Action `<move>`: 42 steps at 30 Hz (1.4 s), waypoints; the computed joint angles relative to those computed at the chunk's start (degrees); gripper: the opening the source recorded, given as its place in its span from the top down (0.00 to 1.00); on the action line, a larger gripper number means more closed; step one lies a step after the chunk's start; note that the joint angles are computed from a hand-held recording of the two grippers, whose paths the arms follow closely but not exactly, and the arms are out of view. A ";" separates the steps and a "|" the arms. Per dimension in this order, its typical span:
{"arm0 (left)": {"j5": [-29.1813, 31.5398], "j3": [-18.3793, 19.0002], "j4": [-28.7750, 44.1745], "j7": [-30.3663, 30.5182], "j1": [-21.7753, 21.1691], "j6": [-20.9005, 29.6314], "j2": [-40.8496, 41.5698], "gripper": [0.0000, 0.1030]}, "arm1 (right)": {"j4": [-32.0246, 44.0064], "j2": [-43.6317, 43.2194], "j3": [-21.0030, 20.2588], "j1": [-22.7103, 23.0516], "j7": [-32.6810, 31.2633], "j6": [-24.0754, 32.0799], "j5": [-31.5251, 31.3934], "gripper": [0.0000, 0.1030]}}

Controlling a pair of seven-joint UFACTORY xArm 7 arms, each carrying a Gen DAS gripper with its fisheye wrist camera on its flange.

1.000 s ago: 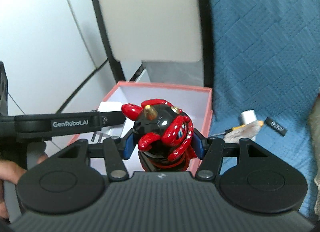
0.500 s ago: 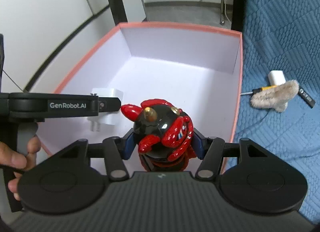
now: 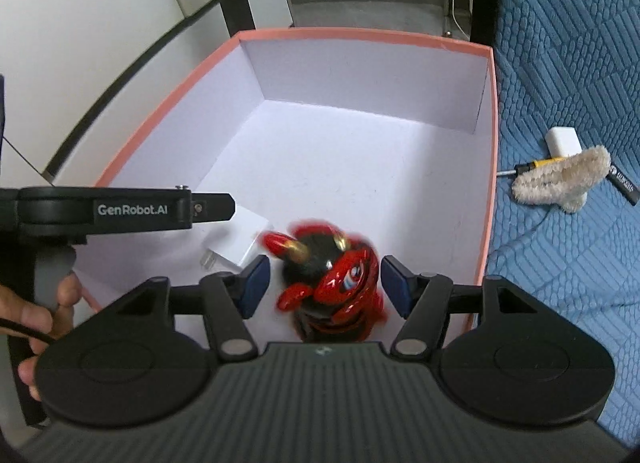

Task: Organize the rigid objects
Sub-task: 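Carry the figurine and charger into the pink box and open both tools, then withdraw both tools from the box back toward the chair seat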

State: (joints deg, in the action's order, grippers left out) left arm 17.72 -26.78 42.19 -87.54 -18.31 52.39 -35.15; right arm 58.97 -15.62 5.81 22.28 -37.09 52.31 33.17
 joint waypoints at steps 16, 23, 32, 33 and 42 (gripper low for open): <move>8.39 -7.05 13.28 -4.49 3.04 7.77 3.23 0.44 | 2.26 -4.62 -4.62 -1.24 -6.98 0.26 8.31 0.38; 12.74 -9.06 18.30 -6.45 2.55 8.65 7.50 0.44 | 1.78 -6.46 -6.68 -2.31 -10.07 -0.98 11.23 0.38; 19.61 -9.92 24.33 -10.35 -0.56 10.18 15.65 0.44 | -0.04 -8.19 -9.40 -4.15 -13.95 -2.74 13.21 0.38; 20.25 -9.92 25.06 -10.46 -1.17 10.76 16.65 0.44 | -0.01 -8.18 -9.74 -4.35 -14.19 -2.59 13.37 0.38; 26.34 -8.55 29.50 -14.46 -6.90 12.50 23.80 0.44 | -1.49 -9.21 -11.91 -6.63 -17.18 -1.98 13.79 0.38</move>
